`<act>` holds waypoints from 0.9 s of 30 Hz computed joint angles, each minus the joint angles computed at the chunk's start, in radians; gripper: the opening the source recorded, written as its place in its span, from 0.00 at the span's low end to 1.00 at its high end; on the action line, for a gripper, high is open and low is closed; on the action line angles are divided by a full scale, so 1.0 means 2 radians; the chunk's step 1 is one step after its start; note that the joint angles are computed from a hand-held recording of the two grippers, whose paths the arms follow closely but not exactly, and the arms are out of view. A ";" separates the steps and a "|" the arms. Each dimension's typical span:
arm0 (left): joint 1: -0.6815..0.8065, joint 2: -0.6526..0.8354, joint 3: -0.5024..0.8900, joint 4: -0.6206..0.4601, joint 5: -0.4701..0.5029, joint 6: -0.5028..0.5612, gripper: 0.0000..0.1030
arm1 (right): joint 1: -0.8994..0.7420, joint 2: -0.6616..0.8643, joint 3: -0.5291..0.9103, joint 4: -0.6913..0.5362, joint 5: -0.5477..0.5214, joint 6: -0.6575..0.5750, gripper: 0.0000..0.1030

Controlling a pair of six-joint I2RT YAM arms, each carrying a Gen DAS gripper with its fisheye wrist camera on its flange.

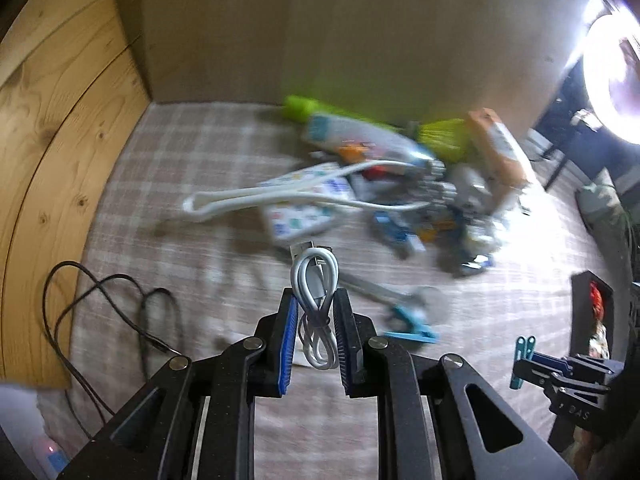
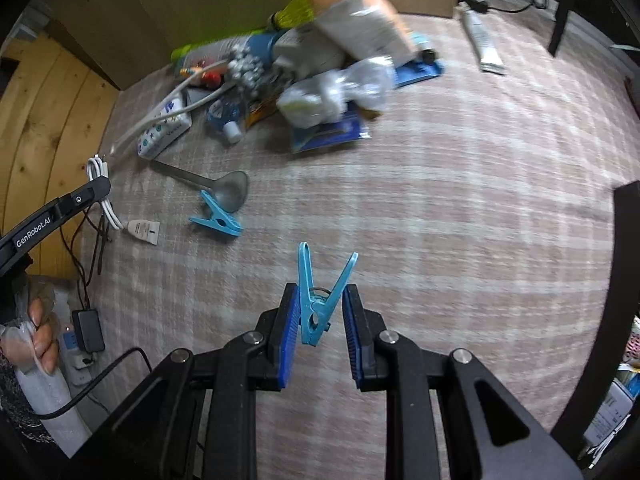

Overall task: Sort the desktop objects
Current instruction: 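Carry the cable with the left gripper while the right gripper carries the clothespin into the tray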

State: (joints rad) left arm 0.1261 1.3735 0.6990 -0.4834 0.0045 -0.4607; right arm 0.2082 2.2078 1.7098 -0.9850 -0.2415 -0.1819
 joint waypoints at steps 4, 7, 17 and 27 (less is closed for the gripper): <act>-0.101 0.020 0.051 -0.019 -0.032 -0.064 0.16 | -0.051 -0.026 -0.013 -0.013 -0.012 -0.040 0.21; -0.170 0.050 0.092 -0.023 -0.048 -0.104 0.16 | -0.096 -0.034 -0.011 -0.025 -0.018 -0.070 0.21; -0.368 0.228 0.325 -0.052 -0.082 -0.181 0.16 | -0.286 -0.037 0.023 -0.069 -0.017 -0.197 0.21; -0.460 0.484 0.727 -0.187 -0.056 -0.163 0.16 | -0.432 0.079 0.237 -0.168 -0.020 -0.266 0.21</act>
